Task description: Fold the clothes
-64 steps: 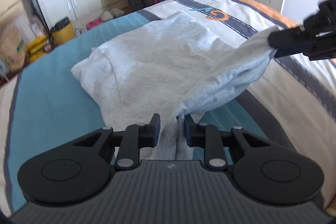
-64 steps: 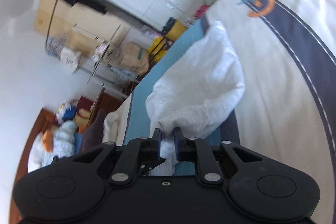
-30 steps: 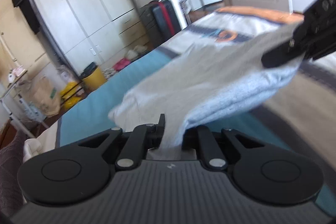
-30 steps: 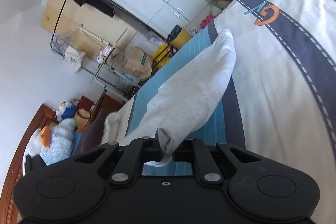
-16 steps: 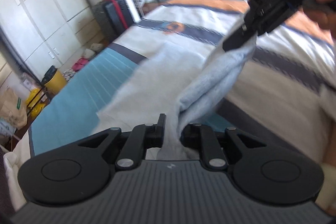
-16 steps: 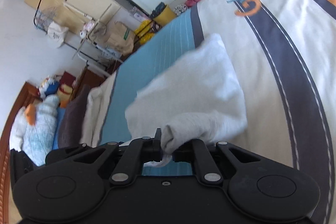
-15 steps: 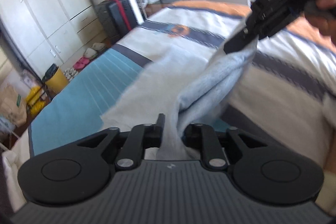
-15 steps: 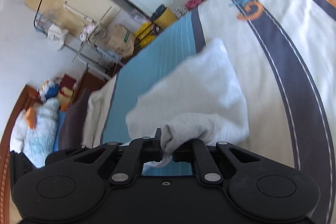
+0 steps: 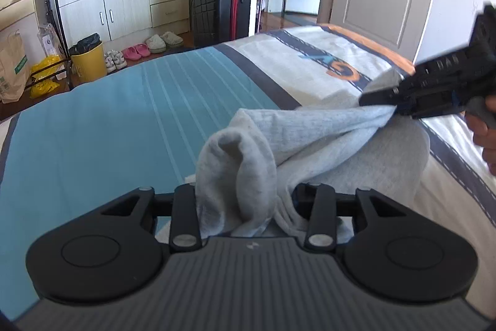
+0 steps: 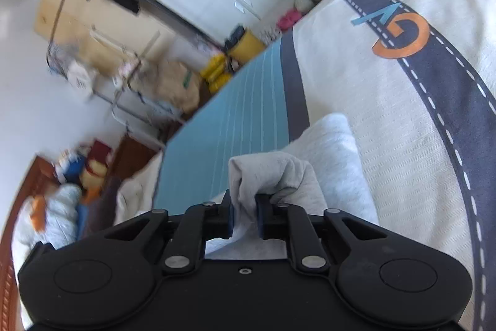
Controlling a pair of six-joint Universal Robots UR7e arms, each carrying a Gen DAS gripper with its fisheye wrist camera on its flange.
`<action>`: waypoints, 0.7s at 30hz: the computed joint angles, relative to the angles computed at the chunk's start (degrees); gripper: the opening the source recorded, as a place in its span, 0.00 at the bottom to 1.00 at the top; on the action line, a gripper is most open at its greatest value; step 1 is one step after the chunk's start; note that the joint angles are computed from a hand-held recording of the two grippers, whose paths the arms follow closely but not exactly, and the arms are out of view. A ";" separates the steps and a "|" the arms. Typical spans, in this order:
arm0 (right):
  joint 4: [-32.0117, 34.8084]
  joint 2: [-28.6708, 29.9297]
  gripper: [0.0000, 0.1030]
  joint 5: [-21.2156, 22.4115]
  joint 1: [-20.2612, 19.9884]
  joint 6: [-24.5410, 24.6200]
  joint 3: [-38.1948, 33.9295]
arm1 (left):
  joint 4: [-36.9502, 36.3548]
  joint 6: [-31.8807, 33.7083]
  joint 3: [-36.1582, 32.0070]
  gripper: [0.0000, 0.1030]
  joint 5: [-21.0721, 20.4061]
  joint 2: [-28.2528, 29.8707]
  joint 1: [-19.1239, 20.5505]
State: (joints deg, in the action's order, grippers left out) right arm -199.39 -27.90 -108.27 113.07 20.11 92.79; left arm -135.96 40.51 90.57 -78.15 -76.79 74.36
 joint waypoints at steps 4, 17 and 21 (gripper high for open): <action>0.75 0.62 0.12 -4.49 0.73 -1.01 -0.85 | -3.08 1.59 -0.28 0.41 -3.22 1.69 0.69; -5.97 -1.52 0.30 3.12 -0.79 -0.07 2.17 | -1.07 -6.31 -1.76 0.70 -4.53 0.15 1.55; -6.66 -0.98 0.47 -6.09 1.53 -6.47 1.25 | 2.07 -10.57 -3.28 0.66 -1.08 2.91 1.23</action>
